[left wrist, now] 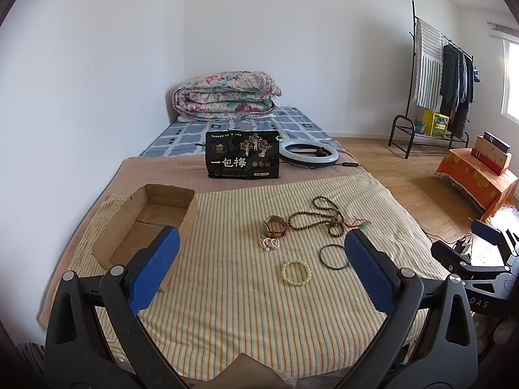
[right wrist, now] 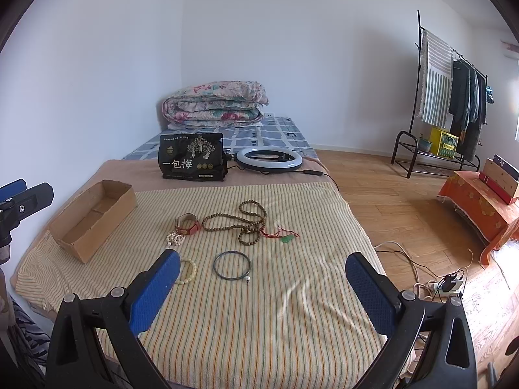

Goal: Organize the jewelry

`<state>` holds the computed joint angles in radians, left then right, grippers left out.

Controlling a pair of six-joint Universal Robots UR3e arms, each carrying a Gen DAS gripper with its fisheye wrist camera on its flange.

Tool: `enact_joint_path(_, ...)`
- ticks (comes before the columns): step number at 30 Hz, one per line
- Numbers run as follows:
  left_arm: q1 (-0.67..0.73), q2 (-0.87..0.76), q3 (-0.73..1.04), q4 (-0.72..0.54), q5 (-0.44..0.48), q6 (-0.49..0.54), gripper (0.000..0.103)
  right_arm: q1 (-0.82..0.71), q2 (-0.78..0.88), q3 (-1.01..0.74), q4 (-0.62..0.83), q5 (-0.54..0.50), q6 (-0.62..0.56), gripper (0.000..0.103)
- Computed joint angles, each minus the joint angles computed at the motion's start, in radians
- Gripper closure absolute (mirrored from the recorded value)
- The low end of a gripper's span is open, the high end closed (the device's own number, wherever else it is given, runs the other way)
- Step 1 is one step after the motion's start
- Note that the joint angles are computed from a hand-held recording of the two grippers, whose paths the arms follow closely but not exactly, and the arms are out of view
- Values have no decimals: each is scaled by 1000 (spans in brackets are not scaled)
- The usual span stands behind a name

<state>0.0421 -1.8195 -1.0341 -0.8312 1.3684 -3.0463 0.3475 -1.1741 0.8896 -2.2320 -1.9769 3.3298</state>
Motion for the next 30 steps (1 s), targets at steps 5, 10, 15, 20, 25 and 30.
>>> enact_joint_path(5,0,0,-1,1,0,0,0,1,2,-2,0,0,1,0)
enact_joint_path(10,0,2,-4,2,-1,0,0,2,7,-7,2,-2,1,0)
enact_joint_path(15,0,3,-8,5,-1,-1,0,4,10,-8,1,-2,3,0)
enact_joint_path(20,-2,5,-6,1,1,-3,0,8,15,-11,2,-3,5,0)
enact_joint_path(25,-5,3,-1,-4,4,-3,0,11,20,-8,-3,-2,5,0)
enact_joint_path(30,-5,0,5,-11,8,-4,0,6,18,-7,-2,12,0,0)
